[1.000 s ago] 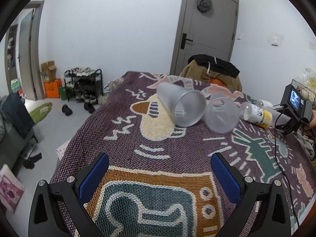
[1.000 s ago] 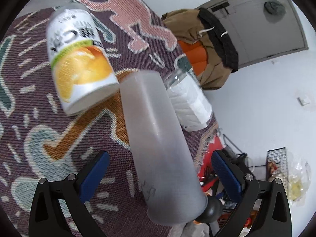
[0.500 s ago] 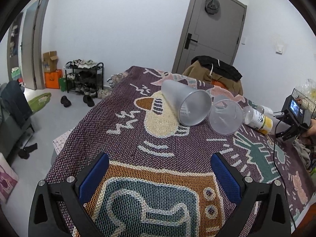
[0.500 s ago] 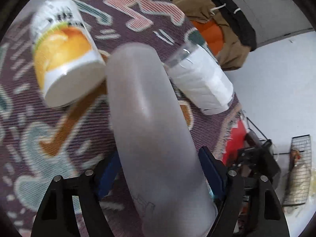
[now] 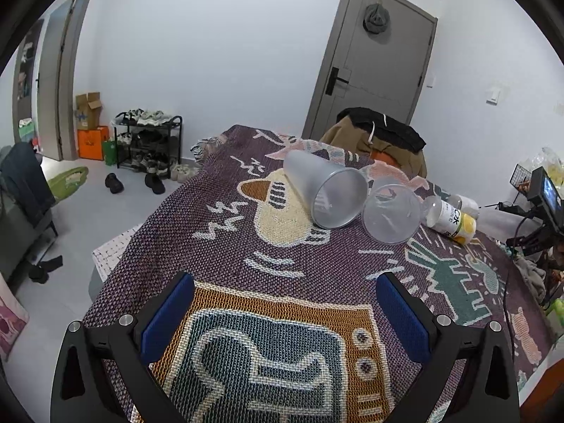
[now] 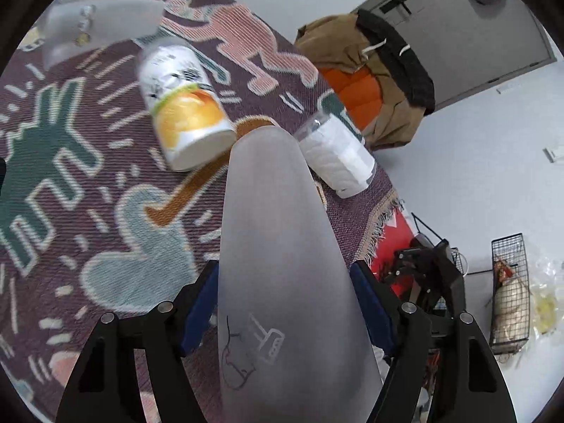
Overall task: Flip cup upside down
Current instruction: 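Lift the frosted cup with the right tool and rotate it mouth-down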
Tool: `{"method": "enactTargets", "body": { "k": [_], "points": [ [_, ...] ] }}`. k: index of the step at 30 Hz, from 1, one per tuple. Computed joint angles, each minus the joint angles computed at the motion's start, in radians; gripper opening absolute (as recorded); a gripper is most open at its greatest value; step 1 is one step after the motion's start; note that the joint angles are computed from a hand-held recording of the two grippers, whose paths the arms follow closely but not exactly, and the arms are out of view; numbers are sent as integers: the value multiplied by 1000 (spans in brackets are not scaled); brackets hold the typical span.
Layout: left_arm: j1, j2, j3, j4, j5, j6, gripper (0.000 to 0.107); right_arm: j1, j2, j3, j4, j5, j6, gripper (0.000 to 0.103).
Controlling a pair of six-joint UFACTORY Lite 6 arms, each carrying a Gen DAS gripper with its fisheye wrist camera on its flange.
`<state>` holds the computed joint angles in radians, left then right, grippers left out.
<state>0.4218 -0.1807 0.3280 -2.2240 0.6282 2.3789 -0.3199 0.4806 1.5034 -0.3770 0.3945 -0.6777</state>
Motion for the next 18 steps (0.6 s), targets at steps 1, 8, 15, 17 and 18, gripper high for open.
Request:
{"method": "enactTargets", "body": {
  "k": [1,8,15,17,18],
  "points": [
    [5,-11,-6,10,4,-8,103,2,-20,-21,8,-6,-10,74],
    [54,-80,-48,95,32,-66,103,13,-264,-240,278,-41,-263,74],
    [108,-131,-72,176,65,-126,103,82,-523,-415,575,-15,-405,74],
    [124,-143,-75,202,75,-147,103,121,-587,-453,586,11,-383,74],
    [134,-148,-76,216,81,-156,103,146,-617,-473,570,15,-350,74]
  ]
}}
